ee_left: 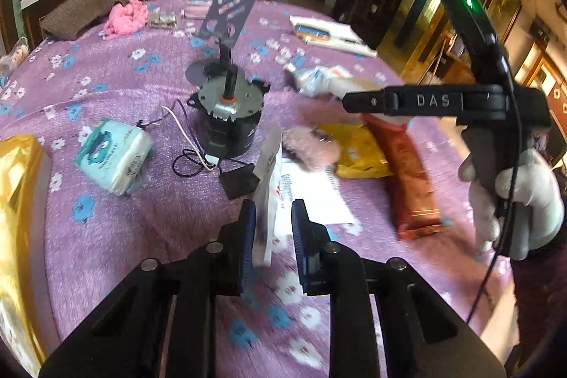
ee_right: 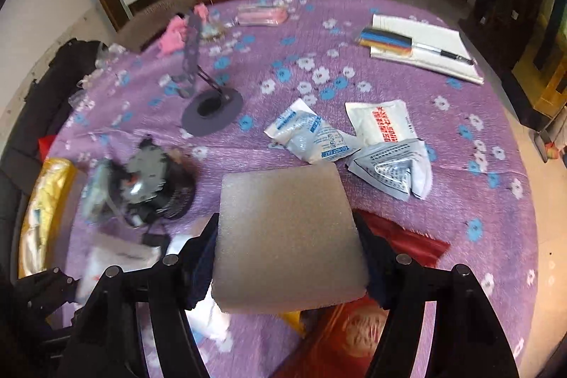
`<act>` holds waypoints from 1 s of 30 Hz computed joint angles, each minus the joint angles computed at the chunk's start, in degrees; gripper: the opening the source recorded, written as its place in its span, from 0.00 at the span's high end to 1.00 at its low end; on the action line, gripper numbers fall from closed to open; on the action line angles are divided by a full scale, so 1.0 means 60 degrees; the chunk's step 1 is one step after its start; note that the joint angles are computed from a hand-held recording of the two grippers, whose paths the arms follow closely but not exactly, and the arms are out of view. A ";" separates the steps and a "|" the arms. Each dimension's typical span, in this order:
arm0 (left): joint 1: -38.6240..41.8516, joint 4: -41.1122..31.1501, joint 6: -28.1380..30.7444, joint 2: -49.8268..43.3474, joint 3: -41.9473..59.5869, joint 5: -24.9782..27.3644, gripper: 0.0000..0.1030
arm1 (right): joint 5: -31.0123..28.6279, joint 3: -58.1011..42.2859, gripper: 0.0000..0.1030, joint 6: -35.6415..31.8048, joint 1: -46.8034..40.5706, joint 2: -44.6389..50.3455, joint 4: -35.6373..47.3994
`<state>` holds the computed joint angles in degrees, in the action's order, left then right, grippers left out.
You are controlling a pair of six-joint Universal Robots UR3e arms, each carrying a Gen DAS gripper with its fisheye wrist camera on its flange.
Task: Organize soft objects
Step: 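Lift the paper bag and foam sheet and carry both over the tray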
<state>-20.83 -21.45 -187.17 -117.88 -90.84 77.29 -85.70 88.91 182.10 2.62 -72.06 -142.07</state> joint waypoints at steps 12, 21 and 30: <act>-0.0635 -0.1485 0.0327 -0.1639 0.2060 0.1153 0.83 | -0.0289 0.2288 0.34 0.0256 0.0709 -0.2656 0.0022; 0.0212 0.0676 -0.0410 -0.0175 -0.0455 -0.0173 0.95 | 0.0056 0.3739 0.33 0.0209 0.0448 -0.4382 -0.0248; 0.2097 0.2003 -0.0222 0.3803 -0.4971 -0.1148 0.94 | 0.0377 0.2796 0.34 0.0725 0.1881 -0.3070 -0.0600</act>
